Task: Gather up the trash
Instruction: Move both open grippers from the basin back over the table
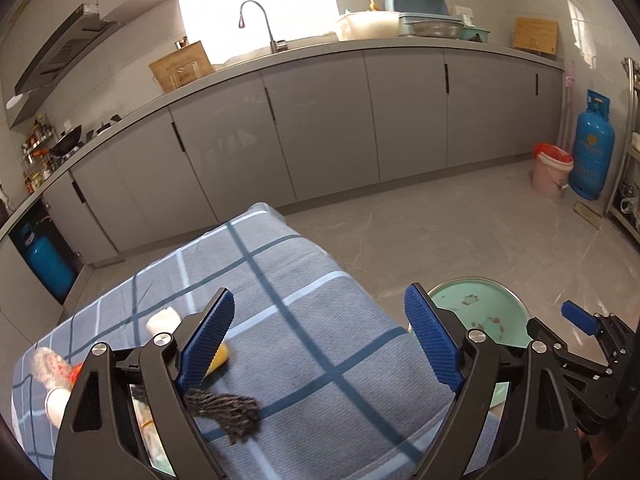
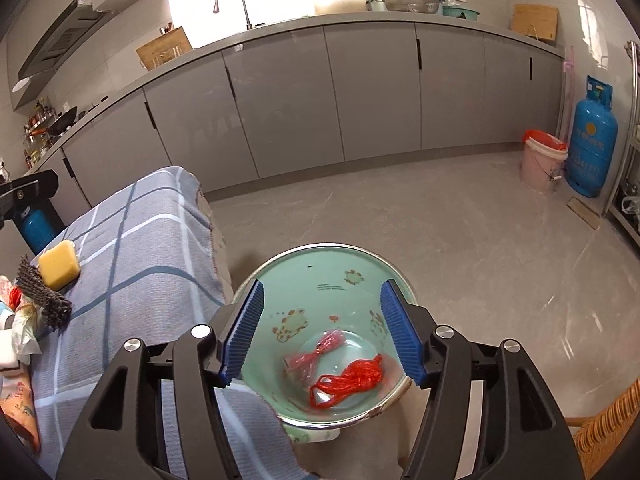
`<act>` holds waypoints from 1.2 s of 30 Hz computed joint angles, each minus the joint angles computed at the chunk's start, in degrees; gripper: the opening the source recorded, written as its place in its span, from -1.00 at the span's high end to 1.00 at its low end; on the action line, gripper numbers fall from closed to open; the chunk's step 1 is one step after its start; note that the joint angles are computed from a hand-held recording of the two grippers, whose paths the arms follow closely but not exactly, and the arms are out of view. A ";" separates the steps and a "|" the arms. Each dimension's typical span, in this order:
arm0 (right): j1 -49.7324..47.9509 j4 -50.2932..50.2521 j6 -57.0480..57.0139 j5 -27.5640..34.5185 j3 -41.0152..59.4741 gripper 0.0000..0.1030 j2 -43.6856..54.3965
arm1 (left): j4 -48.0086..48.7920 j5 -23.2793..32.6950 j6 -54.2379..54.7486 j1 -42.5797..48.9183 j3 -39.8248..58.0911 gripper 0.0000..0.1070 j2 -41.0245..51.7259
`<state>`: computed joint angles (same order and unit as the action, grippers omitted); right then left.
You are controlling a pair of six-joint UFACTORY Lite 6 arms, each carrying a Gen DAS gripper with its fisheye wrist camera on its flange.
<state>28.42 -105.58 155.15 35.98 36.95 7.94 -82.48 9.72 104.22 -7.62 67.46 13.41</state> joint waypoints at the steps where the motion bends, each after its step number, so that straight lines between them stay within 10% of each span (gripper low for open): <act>1: 1.41 2.10 -1.79 0.36 0.93 -0.25 0.01 | 1.17 0.55 -0.76 1.17 -0.47 -0.61 -0.75; 16: 17.77 22.15 -26.77 2.69 28.93 -0.33 14.09 | -2.12 12.85 10.02 25.61 -1.02 -0.70 -6.12; 36: 27.90 45.30 -63.42 7.85 80.12 -0.43 43.97 | 12.07 15.90 2.15 53.11 22.13 -0.70 20.13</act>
<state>56.32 -60.27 91.73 43.83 117.07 51.91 -70.41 25.62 106.37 45.49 89.59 33.54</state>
